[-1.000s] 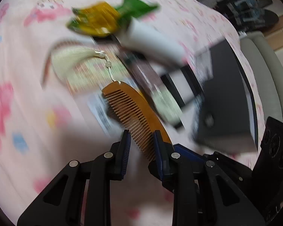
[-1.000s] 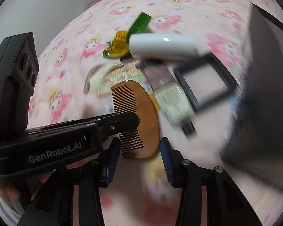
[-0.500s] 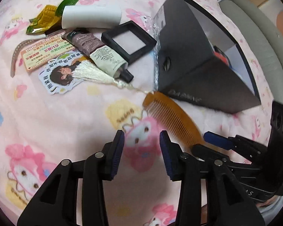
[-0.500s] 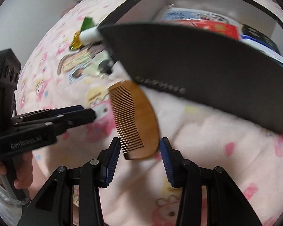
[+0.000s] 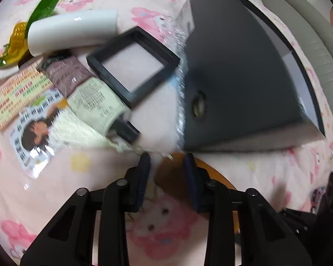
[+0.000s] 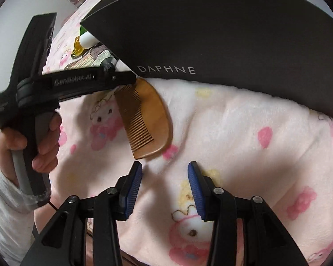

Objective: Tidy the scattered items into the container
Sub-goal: 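Lift the wooden comb with the right gripper and carry it toward the shoebox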

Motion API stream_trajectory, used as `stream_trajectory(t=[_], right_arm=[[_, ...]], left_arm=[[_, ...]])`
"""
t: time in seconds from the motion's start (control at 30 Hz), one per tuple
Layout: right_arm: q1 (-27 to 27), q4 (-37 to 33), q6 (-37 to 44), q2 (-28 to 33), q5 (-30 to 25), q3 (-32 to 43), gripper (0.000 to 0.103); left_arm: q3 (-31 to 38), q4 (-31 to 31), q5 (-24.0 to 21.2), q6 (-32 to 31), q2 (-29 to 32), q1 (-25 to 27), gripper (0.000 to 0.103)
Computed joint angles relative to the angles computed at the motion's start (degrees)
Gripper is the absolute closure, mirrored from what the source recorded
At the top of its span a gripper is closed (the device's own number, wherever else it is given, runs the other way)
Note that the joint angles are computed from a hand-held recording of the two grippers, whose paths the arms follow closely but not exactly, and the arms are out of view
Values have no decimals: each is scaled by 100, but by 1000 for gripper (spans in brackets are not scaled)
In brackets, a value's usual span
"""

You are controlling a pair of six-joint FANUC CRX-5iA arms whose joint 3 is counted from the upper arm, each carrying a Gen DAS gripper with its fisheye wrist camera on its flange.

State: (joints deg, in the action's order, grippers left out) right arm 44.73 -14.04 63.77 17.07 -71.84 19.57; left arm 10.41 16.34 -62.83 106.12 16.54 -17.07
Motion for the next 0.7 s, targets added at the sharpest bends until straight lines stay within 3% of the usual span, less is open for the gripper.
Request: stream_trajectory(t=[0.07,0.17,0.4,0.63,0.7], right_arm=[[-19,-6,20,27,-21,46,80],[10,216,-86,38,11,25,84],[-173,469,-765,-218,453,-311,84],[-388,-394,-221,-55,502,-17,81],[-338,-313,-306,45,462,36,81]], left_arm=[[31,-198,-112,120,-86,-59,74],[-145,-159,-205,149,-295,-58,74],[-495,168,-132,32,-588,121,74],[-424,303,-246,9,-413,202,74],[-472,355,-278,-68,-514,127,74]])
